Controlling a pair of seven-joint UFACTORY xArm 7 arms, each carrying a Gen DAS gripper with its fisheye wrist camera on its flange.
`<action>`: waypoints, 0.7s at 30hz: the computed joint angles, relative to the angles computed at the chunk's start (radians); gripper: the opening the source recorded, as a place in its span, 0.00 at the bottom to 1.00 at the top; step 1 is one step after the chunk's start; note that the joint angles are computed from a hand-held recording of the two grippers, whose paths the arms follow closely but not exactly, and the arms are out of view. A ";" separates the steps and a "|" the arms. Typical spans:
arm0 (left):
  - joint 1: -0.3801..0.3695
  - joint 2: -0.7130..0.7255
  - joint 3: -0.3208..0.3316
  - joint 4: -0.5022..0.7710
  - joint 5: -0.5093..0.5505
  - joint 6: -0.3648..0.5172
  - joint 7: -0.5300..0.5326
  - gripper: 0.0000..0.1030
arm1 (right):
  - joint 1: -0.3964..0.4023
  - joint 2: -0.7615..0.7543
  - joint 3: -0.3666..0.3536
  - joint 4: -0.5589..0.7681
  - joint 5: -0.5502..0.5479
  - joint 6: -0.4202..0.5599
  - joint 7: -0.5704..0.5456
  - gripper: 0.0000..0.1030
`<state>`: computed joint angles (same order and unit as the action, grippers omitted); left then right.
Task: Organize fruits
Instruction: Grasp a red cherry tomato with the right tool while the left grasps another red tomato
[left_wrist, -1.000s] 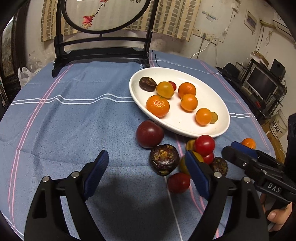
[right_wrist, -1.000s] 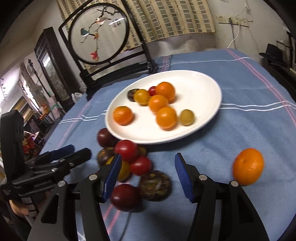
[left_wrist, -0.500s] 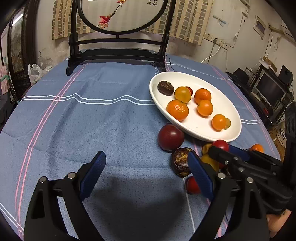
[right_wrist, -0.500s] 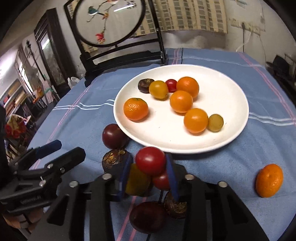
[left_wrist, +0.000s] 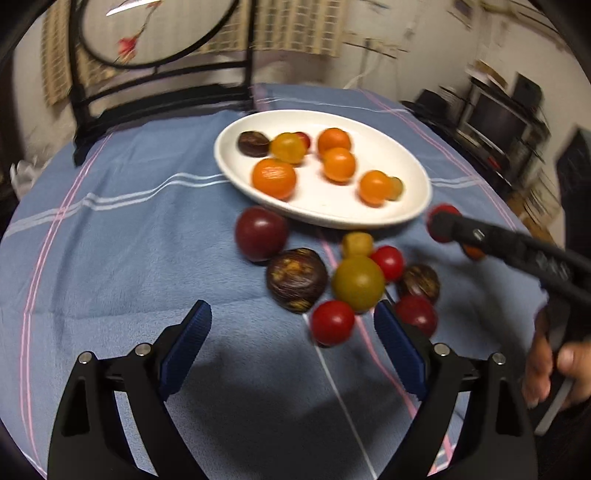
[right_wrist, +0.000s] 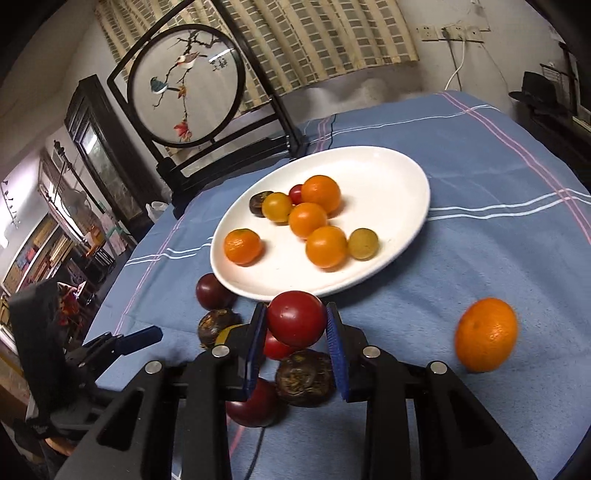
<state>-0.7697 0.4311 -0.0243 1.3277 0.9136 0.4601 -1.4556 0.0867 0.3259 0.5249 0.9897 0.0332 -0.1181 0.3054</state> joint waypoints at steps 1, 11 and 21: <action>-0.001 0.002 -0.003 0.002 -0.001 0.003 0.011 0.85 | 0.004 0.003 -0.004 0.003 0.000 0.001 0.001 0.32; -0.009 0.083 -0.005 0.066 -0.160 -0.007 0.190 0.46 | -0.049 0.013 0.069 0.006 -0.017 -0.003 -0.024 0.31; -0.079 0.027 0.058 0.047 -0.059 0.018 0.055 0.26 | -0.035 0.001 0.050 -0.007 -0.025 -0.037 -0.019 0.31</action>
